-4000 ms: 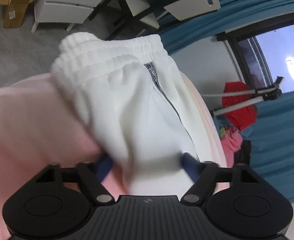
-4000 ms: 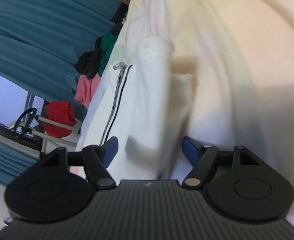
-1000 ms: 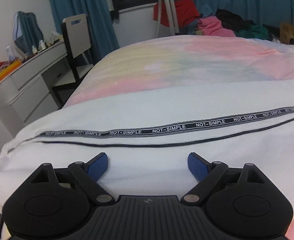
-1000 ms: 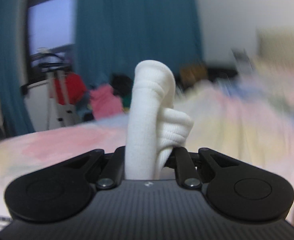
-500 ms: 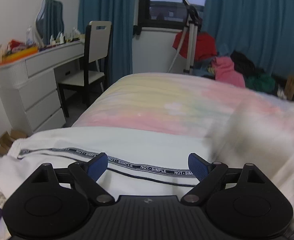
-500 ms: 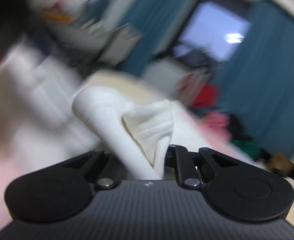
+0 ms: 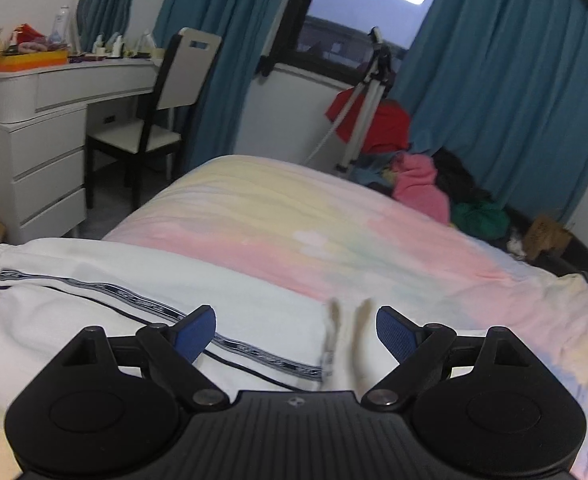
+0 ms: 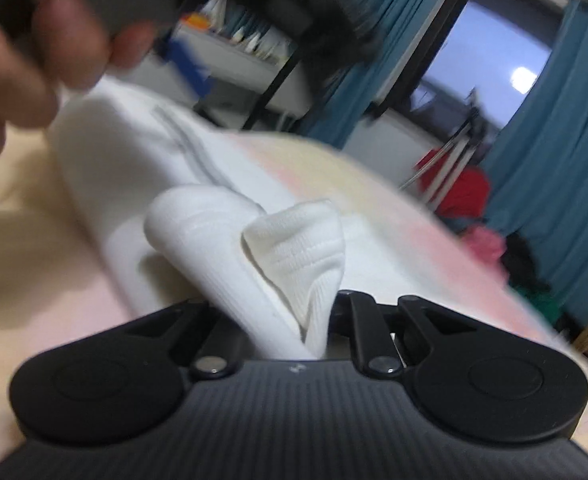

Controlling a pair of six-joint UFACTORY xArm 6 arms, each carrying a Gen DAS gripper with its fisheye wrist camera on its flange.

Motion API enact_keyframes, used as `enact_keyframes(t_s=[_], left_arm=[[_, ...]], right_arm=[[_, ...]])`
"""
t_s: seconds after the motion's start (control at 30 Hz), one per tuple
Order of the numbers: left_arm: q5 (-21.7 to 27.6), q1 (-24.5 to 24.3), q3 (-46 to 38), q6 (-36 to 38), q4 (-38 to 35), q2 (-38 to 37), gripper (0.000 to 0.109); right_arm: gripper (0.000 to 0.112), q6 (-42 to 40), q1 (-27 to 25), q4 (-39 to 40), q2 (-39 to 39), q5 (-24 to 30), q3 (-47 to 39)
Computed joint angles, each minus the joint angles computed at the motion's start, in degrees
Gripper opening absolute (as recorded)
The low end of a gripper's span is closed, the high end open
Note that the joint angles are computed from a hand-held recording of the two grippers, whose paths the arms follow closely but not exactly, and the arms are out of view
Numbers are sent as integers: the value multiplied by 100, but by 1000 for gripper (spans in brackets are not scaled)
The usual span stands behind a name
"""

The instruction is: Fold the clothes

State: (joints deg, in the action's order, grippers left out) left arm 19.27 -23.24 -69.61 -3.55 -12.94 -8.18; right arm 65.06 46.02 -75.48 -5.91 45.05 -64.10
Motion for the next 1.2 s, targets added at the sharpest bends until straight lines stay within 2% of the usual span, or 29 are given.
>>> enact_keyframes(t_s=[0.1, 0.17, 0.23, 0.3, 0.43, 0.5, 0.57, 0.67, 0.77, 0.83, 0.93, 1.03, 1.2], left_arm=[[-146, -95, 121, 301, -78, -5, 89], [-198, -165, 192, 515, -208, -14, 89], [-283, -239, 264, 713, -331, -32, 89], [-378, -293, 362, 809, -385, -89, 89], [-536, -389, 605, 819, -354, -232, 89], [-550, -428, 696, 719, -99, -287, 89], [-536, -473, 803, 514, 328, -340, 89], [-509, -540, 988, 205, 909, -399, 89], [-251, -551, 1020, -426, 1743, -348, 89], [80, -546, 940, -637, 1934, -250, 89], [541, -468, 778, -304, 1428, -95, 89], [863, -297, 577, 131, 642, -102, 89], [1251, 197, 502, -97, -240, -499, 91]], right_arm=[[17, -1, -212, 313, -34, -375, 33], [27, -45, -320, 825, -222, -627, 71], [61, -163, -428, 1501, -465, -980, 176], [72, -189, -441, 2009, -791, -1211, 356], [73, 201, -273, 2292, -1477, -1247, 677], [73, 953, -132, 1612, -1874, -732, 789], [73, 1420, -61, 1284, -2069, -87, 781], [73, 1610, -182, 1444, -2069, 731, 685], [73, 1681, -301, 2027, -1908, 1389, 576], [73, 1698, -291, 2198, -1873, 1498, 552], [73, 1586, -400, 2600, -1743, 1487, 544], [73, 1496, -724, 2950, -1757, 1096, 828], [73, 1387, -881, 3076, -1779, 931, 891]])
